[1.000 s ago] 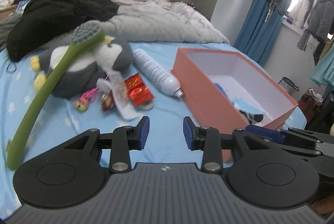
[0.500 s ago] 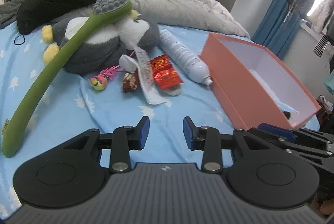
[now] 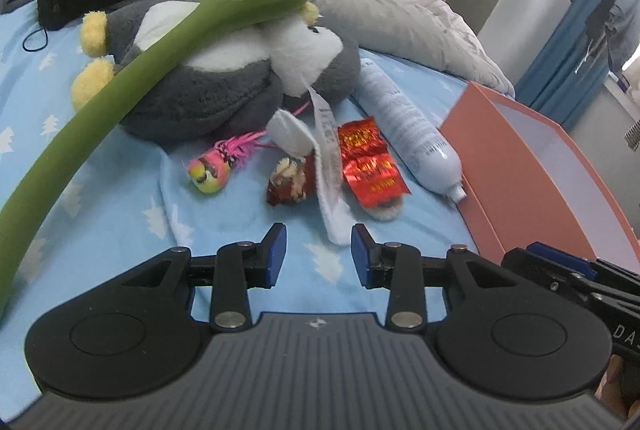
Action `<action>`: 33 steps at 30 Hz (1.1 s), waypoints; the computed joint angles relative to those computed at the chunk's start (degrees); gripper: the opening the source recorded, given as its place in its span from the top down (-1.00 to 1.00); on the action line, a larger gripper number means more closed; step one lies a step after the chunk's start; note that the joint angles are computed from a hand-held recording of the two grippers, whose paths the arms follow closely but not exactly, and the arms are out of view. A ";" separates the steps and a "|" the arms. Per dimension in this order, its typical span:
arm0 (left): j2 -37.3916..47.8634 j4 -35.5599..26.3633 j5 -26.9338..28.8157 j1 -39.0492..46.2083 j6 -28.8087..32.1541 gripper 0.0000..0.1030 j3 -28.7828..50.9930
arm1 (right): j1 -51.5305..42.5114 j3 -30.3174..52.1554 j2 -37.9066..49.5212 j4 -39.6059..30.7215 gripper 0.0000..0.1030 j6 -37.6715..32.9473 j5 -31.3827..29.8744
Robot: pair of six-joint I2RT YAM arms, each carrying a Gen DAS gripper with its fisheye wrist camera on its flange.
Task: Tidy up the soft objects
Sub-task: 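Grasp the small wrapped candy with the left gripper while the right gripper grasps the red candy packet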
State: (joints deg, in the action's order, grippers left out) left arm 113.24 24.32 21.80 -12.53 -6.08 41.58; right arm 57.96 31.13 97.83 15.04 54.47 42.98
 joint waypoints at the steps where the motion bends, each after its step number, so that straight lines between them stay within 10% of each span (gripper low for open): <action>1: 1.40 0.02 0.40 0.12 -0.60 0.10 1.34 | -1.23 0.12 0.84 1.81 0.07 -1.36 -0.71; 19: 12.68 1.52 0.43 1.15 -1.31 0.09 12.32 | -18.95 12.10 22.87 18.22 0.09 -18.19 -13.97; 33: 15.80 0.60 0.86 0.11 1.05 0.63 16.04 | -23.26 23.89 31.98 16.67 0.32 -27.42 -17.72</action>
